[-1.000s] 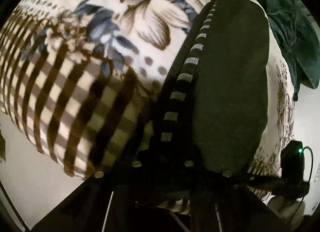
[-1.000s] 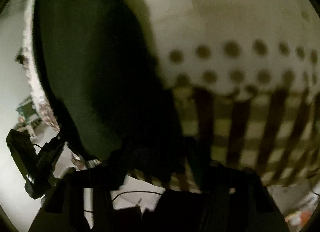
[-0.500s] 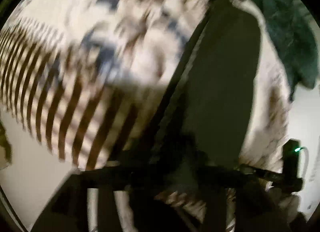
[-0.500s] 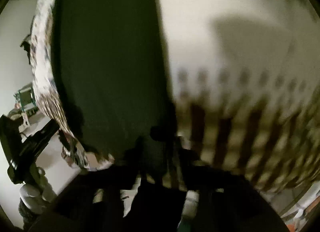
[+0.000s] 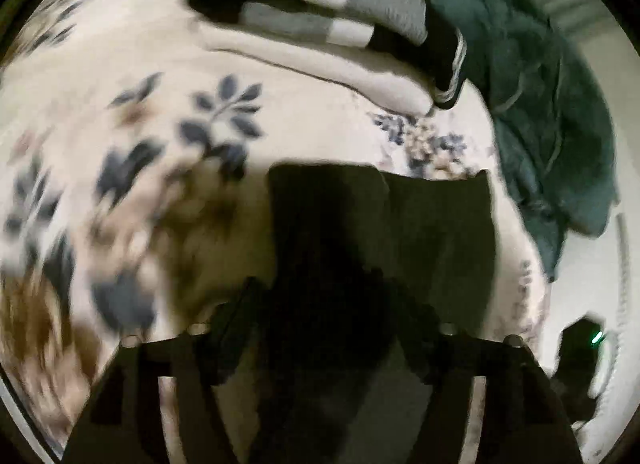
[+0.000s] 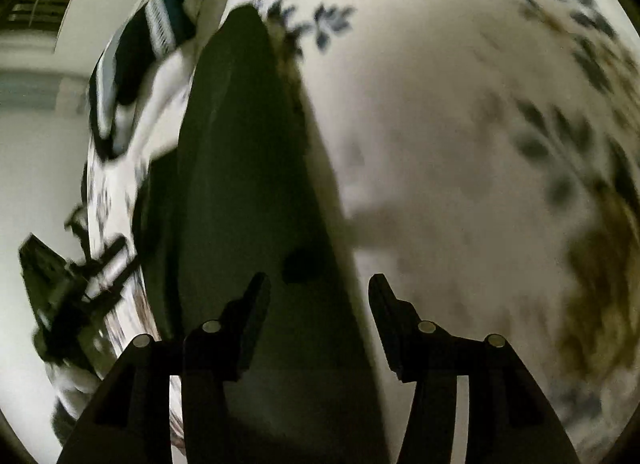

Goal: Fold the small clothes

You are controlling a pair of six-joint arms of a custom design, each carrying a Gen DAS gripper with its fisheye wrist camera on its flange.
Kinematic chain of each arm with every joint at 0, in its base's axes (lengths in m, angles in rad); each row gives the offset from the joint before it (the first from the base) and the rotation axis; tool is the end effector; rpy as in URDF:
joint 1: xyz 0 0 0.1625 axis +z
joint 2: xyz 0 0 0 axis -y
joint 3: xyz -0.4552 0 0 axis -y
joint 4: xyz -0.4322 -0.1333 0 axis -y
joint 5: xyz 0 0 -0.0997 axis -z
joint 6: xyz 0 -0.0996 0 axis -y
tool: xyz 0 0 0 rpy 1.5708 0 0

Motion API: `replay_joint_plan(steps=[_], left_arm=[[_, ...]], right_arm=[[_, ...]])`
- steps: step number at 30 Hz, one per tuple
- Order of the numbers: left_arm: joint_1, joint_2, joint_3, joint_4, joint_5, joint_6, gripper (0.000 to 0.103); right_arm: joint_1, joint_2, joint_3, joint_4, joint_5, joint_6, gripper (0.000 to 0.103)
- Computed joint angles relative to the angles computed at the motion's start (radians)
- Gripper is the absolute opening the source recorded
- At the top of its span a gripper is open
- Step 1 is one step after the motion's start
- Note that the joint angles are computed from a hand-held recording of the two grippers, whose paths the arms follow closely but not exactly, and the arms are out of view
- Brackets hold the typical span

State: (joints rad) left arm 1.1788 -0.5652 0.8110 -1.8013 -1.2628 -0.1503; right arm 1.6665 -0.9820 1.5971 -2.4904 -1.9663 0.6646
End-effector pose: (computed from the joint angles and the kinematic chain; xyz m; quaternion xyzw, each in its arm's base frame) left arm -0.1934 -0.8959 0.2047 0.1203 0.9808 -0.0338 0.1498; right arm 0.1641 -0.7161 0.2339 -0.3006 -0.9219 0.2102 0.1251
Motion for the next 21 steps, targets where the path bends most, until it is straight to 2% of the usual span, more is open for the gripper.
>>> replay_joint_plan(steps=[1,2,4,5,7,10,13,14,16,17,18,21], left_arm=[[0.001,0.026,-0.038,0.023,0.011,0.018,0.008],[0.005,0.040,-0.061,0.035,0.009,0.027,0.008],[0.010,0.032,-0.053,0.018,0.015,0.046,0.007],[0.015,0.030,-0.056,0.022,0.018,0.053,0.007],[0.027,0.041,-0.085,0.061,0.018,0.050,0.007],[0.039,0.081,-0.150,0.109,0.046,0.038,0.005],[0.040,0.080,-0.173,0.135,0.020,0.029,0.008],[0.037,0.072,-0.169,0.139,0.014,0.030,0.010],[0.033,0.051,-0.156,0.173,-0.013,0.006,0.030],[0.029,0.012,-0.099,0.150,-0.043,0.007,0.045],[0.025,-0.013,-0.057,0.125,-0.052,0.009,0.056],[0.001,-0.092,0.095,0.073,-0.029,0.030,0.056]], right_arm=[[-0.013,0.015,-0.023,0.000,0.018,-0.003,0.057],[-0.031,0.036,-0.061,0.020,0.041,0.003,0.057],[-0.039,0.066,-0.092,0.011,0.054,0.007,0.037],[-0.033,0.076,-0.112,0.039,0.024,0.002,0.028],[-0.023,0.085,-0.125,0.054,-0.016,0.000,0.024],[-0.030,0.078,-0.118,0.061,-0.028,0.028,0.023],[-0.020,0.122,-0.151,0.092,-0.035,0.041,0.027],[-0.017,0.123,-0.163,0.114,-0.039,0.030,0.032],[-0.001,0.118,-0.173,0.144,-0.053,0.007,0.044],[0.006,0.115,-0.171,0.145,-0.052,-0.002,0.057],[0.011,0.103,-0.150,0.137,-0.041,-0.008,0.062],[0.014,0.081,-0.103,0.168,-0.002,0.006,0.062]])
